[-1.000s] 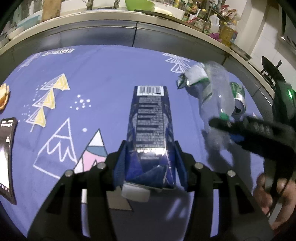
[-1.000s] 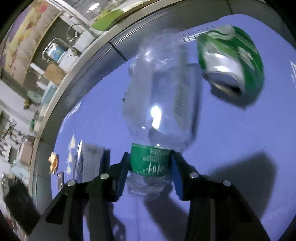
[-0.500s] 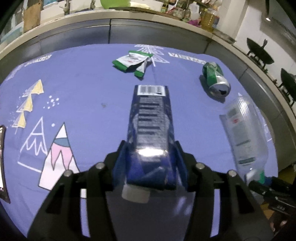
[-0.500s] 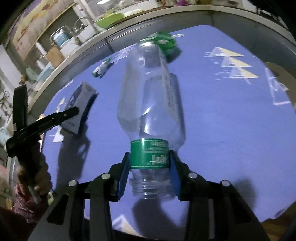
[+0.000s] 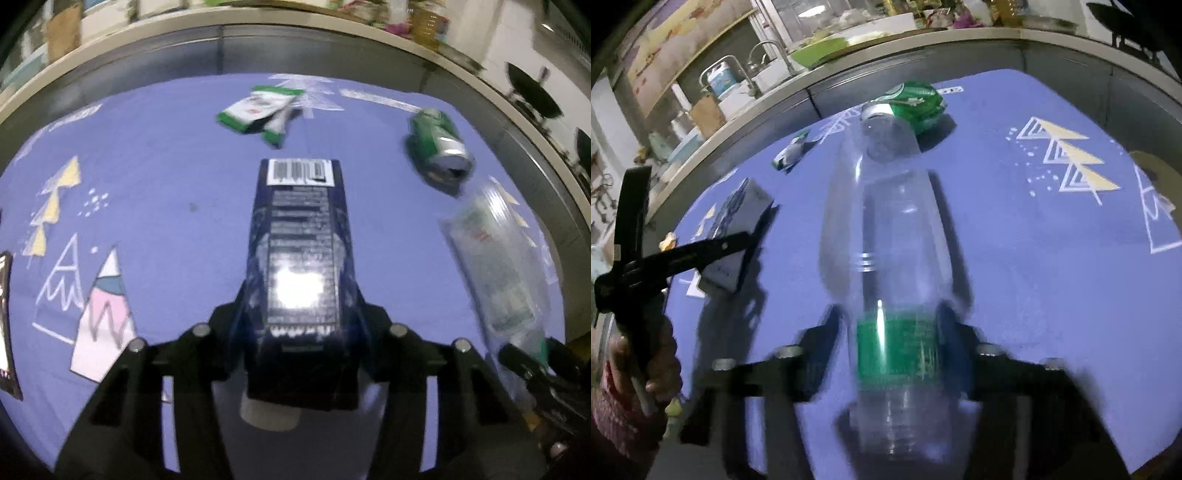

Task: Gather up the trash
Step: 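Carry the carton and bottle over the beige bin and open both grippers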

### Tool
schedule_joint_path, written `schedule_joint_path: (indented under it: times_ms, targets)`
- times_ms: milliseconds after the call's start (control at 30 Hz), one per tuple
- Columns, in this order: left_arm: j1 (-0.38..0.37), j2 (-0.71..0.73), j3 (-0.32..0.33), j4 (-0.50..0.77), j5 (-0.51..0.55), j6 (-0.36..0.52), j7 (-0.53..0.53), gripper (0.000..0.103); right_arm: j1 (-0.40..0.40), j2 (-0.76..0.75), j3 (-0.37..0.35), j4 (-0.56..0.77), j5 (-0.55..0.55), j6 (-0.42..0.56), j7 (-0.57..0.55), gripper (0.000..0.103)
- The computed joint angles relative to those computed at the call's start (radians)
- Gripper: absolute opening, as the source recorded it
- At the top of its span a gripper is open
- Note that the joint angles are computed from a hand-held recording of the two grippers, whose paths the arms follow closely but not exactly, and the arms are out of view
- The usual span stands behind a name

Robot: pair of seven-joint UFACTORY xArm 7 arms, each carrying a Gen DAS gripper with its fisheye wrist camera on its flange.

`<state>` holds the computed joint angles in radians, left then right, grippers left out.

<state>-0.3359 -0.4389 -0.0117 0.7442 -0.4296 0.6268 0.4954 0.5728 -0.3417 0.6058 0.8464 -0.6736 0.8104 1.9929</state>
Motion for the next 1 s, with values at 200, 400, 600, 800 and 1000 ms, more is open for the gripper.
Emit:
schedule_joint_path:
  times_ms: [200, 400, 600, 800, 1000]
  targets:
    - [-0.099, -0.001, -0.035, 0.043, -0.078, 0.111, 0.055, 0.047, 0.003, -0.247, 0.046, -0.184, 0.084, -0.027, 0.190, 0.036]
    - [-0.222, 0.119, -0.157, 0.185, -0.118, 0.143, 0.073, 0.047, 0.037, -0.550, 0.137, -0.297, 0.254, 0.180, 0.266, 0.036]
    - [-0.322, 0.393, -0.302, 0.487, -0.050, 0.184, 0.016, 0.047, 0.199, -0.969, 0.128, -0.482, 0.447, 0.414, 0.333, 0.036]
    - [-0.483, 0.791, -0.342, 0.920, 0.251, 0.280, -0.237, 0.071, 0.259, -1.275, 0.029, -0.618, 0.539, 0.580, 0.277, 0.049]
    - [-0.499, 0.816, -0.334, 0.929, 0.309, 0.246, -0.320, 0.071, 0.201, -1.305, 0.209, -0.561, 0.639, 0.664, 0.308, 0.058]
